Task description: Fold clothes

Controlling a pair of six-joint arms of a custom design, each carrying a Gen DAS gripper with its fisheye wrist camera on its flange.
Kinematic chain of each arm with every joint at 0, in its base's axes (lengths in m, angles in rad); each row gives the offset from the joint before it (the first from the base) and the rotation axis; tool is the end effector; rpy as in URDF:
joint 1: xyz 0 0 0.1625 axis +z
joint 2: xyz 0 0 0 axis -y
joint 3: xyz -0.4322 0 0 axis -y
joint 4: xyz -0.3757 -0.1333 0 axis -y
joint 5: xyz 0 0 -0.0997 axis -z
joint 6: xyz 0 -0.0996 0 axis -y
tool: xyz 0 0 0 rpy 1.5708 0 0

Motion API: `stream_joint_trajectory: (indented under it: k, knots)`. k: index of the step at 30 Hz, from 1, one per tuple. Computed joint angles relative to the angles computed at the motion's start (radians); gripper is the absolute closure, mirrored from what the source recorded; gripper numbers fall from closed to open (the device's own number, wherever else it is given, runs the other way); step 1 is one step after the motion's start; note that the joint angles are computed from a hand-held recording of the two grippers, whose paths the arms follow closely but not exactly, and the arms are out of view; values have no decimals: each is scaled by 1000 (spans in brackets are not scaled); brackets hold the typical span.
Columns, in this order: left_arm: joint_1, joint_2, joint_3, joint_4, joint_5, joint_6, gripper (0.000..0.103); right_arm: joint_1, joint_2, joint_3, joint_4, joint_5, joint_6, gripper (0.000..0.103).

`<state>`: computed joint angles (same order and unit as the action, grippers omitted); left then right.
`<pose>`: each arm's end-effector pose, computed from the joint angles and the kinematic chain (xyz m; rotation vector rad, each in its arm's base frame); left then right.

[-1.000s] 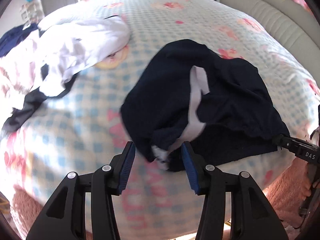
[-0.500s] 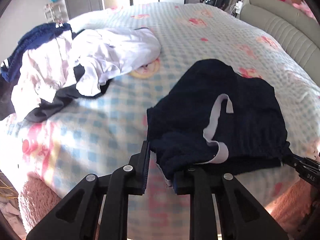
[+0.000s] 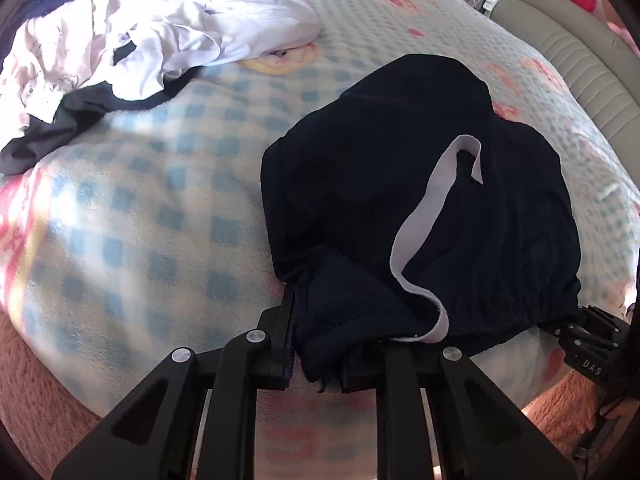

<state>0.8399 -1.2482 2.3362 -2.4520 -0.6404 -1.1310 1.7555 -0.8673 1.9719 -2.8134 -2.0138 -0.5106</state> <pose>-0.1062 -0.4377 0.1609 -0.3416 2.2911 -0.7881 0.1918 -0.5334 0.0811 0.8743 -2.5354 0.0849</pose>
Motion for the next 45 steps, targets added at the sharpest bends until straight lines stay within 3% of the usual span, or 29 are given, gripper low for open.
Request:
stream_joint_trajectory:
  k: [3, 7, 10, 12, 14, 22, 25, 28, 30, 34, 38, 42, 45]
  knots:
    - [0, 9, 38, -86, -7, 12, 86, -20, -21, -27, 92, 52, 65, 58]
    - [31, 7, 100, -306, -56, 60, 85, -40, -28, -57, 159, 100, 122, 56]
    - [35, -13, 147, -432, -70, -31, 88, -27, -34, -49, 126, 99, 119, 68]
    - [-5, -12, 160, -441, -17, -55, 89, -6, -45, -24, 52, 94, 78, 85]
    - [-52, -14, 168, -473, 25, -17, 91, 18, -61, -1, -24, 93, 33, 93]
    - [-201, -120, 173, -421, 118, 41, 92, 65, -191, 20, -47, 218, -4, 95]
    - [-184, -128, 158, -446, 102, 115, 92, 55, -193, -3, -22, 227, -23, 95]
    - [-143, -121, 142, -386, 49, 59, 92, 67, -127, -55, 30, 172, 54, 95]
    - [-128, -107, 153, -390, 5, 31, 92, 49, -100, -70, 75, 198, 113, 95]
    - [-110, -78, 158, -387, -31, 33, 92, 38, -75, -60, 59, 145, 90, 95]
    - [-63, -40, 157, -485, -58, 100, 92, 0, -31, -46, -4, 142, 80, 95]
    - [32, 30, 62, -369, -119, 113, 93, -3, 20, -120, 56, 118, 76, 95]
    - [76, 57, -83, -288, -129, 257, 95, 18, 60, -213, 107, 122, 63, 96]
